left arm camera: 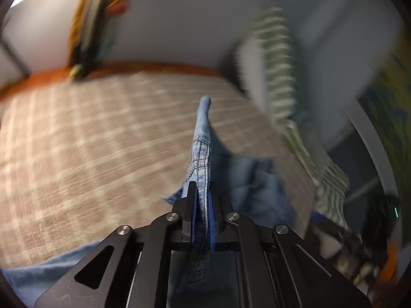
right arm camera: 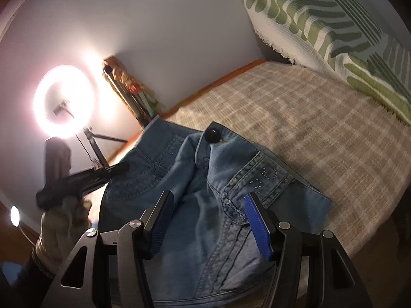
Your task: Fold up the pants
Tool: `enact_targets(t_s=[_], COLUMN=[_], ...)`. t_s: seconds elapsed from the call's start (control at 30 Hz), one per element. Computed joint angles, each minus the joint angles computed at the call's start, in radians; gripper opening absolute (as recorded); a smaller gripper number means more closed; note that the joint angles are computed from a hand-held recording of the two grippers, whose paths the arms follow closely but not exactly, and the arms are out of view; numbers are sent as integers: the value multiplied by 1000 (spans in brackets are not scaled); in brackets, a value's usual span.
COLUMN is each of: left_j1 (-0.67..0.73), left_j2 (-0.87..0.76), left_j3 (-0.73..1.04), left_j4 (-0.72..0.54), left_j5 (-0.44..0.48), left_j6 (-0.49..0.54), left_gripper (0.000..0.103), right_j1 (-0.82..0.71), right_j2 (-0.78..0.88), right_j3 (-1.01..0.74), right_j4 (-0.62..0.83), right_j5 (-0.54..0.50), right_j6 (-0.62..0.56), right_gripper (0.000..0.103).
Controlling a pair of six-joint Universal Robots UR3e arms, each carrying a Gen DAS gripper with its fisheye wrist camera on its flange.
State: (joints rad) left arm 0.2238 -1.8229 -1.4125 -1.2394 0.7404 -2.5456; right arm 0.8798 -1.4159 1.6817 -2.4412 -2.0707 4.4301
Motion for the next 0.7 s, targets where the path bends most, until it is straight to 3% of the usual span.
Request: enact_targets(t_s=[0.17,0.3,0.43,0.6,0.63,0.7], left_j1=[-35,-70,-118,-164,-130,-142], left_j2=[169,263,312,319,356,369], left_j3=[-149,-285,-379,-432,-457,-482], left_j4=[-44,-14,62,147,106,131], left_j5=[-29,-21,12,42,39,47], left_j6=[141,207,229,217,275,286], left_gripper=[6,6,6,6,6,6], right_j1=[-18,-77,-250,-476,-509,-548], right_j2=[-56,-95,-161,-147,-129,-62], right_j3=[112,120,141,110,92,19], right_j4=[-187,-219,-249,-134,-100,-15], right_j5=[22,85,314,608,660,729], right_j6=[7,-88,-234,-363,-398,-473], right_gripper=[61,63,70,70,69,69])
